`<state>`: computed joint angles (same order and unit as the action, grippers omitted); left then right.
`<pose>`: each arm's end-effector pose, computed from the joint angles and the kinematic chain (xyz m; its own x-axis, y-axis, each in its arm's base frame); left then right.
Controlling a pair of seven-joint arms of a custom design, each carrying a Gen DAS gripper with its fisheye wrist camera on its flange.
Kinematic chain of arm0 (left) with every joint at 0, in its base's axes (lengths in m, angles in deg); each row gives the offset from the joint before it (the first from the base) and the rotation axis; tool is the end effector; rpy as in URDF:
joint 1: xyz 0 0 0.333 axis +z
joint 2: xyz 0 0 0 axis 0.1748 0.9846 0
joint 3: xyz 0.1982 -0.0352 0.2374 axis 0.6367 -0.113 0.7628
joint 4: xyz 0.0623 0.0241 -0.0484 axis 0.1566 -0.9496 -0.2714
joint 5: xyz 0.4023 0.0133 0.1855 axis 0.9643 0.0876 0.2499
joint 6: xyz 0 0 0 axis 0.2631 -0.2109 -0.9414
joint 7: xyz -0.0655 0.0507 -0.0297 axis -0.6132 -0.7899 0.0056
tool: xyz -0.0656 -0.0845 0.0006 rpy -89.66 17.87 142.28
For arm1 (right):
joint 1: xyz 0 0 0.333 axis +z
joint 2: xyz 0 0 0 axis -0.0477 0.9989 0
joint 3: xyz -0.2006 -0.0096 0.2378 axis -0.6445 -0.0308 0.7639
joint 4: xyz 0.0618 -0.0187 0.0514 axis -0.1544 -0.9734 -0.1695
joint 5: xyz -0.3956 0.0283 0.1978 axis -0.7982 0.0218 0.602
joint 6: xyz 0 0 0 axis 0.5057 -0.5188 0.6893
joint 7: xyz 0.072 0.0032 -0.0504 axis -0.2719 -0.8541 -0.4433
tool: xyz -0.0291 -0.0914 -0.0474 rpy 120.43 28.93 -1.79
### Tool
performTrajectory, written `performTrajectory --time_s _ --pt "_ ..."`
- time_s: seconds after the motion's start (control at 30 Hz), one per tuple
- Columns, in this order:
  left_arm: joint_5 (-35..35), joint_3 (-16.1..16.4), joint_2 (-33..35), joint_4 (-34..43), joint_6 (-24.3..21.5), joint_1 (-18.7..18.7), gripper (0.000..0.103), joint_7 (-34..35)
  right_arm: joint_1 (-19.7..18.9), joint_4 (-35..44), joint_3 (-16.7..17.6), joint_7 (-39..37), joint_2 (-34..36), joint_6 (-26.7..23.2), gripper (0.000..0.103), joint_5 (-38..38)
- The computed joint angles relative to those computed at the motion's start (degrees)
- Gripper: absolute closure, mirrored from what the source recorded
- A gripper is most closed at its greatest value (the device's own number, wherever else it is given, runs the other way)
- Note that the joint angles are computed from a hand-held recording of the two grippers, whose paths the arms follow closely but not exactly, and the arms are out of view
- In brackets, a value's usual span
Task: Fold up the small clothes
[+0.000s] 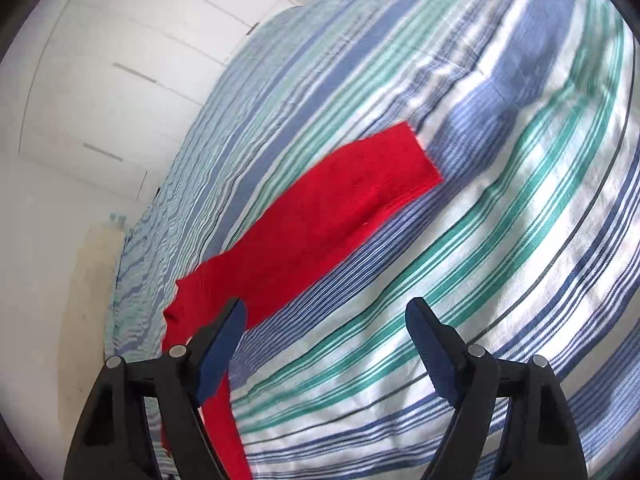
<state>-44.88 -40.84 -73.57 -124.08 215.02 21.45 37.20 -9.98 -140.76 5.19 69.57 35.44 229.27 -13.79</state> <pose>0.4254 -0.0409 0.3919 0.5061 -0.8311 0.2307 -0.6056 -0.5329 -0.5910 0.5570 -0.1797 0.4101 -0.4632 -0.5479 -0.6966 -0.6217 0.7610 -0.1852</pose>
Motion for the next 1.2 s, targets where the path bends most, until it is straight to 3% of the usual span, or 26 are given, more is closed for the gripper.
performTrajectory --time_s 0.1,0.27,0.33,0.37,0.4,0.5,0.57,0.67,0.83,0.87,0.93,0.97,1.07,1.13,1.2 --pt "-0.80 0.75 1.17 0.33 -0.77 -0.45 0.001 -0.17 -0.16 3.61 0.29 -0.28 5.24 1.03 0.028 7.48" --pt "0.70 -0.57 2.70 1.44 -2.13 0.57 0.001 -1.34 -0.29 7.59 3.60 -0.27 10.84 9.90 0.043 13.54" --pt "2.40 -1.49 3.55 2.31 -3.20 1.08 0.001 -1.92 -0.18 8.65 4.21 3.73 12.64 11.95 0.063 9.19" --pt "3.39 -1.83 4.01 2.74 -3.69 1.20 0.001 -2.10 0.04 8.91 4.13 7.49 13.09 12.60 0.085 3.99" --pt "4.19 -1.81 4.33 3.02 -3.98 1.03 0.001 -2.10 0.47 9.06 3.98 11.08 13.08 13.66 0.097 -2.17" --pt "5.66 -0.85 5.49 3.62 -3.58 0.14 0.001 -1.59 1.12 11.28 5.12 10.51 11.57 16.59 0.097 -13.57" --pt "5.55 0.35 6.20 3.77 -2.73 -0.61 0.001 -0.95 1.43 14.88 7.37 2.41 10.19 15.05 0.098 -12.96" --pt "4.39 1.85 6.79 3.79 -1.88 -1.52 0.001 -0.05 3.94 22.18 10.04 -9.08 9.24 9.65 0.098 -8.19" --pt "2.25 2.83 6.45 2.95 -0.30 -2.03 0.001 0.73 11.55 35.58 15.43 -17.65 14.06 -2.21 0.097 -5.40" --pt "1.90 2.93 6.39 2.84 -0.38 -2.20 0.001 1.19 13.89 37.57 15.40 -17.72 15.33 -5.89 0.092 -5.06" --pt "1.86 2.43 6.36 2.90 -0.66 -1.99 0.001 1.65 15.22 43.55 17.80 -14.24 20.01 -13.26 0.053 -8.16" --pt "1.79 2.38 6.34 2.91 -0.73 -2.02 0.001 1.91 16.60 44.84 17.99 -13.39 21.33 -14.05 0.028 -10.33" --pt "0.36 3.63 6.54 2.91 -0.42 -3.01 0.001 3.53 18.44 45.99 18.45 -13.01 23.46 -12.45 0.028 -14.18" --pt "-0.83 4.32 6.90 3.02 -0.09 -3.48 0.001 4.51 17.01 41.26 18.11 -13.71 21.26 -10.34 0.029 -12.64" --pt "-1.64 4.46 7.31 3.28 0.00 -3.59 0.001 5.16 15.99 37.56 16.30 -12.47 19.33 -8.93 0.037 -14.54"
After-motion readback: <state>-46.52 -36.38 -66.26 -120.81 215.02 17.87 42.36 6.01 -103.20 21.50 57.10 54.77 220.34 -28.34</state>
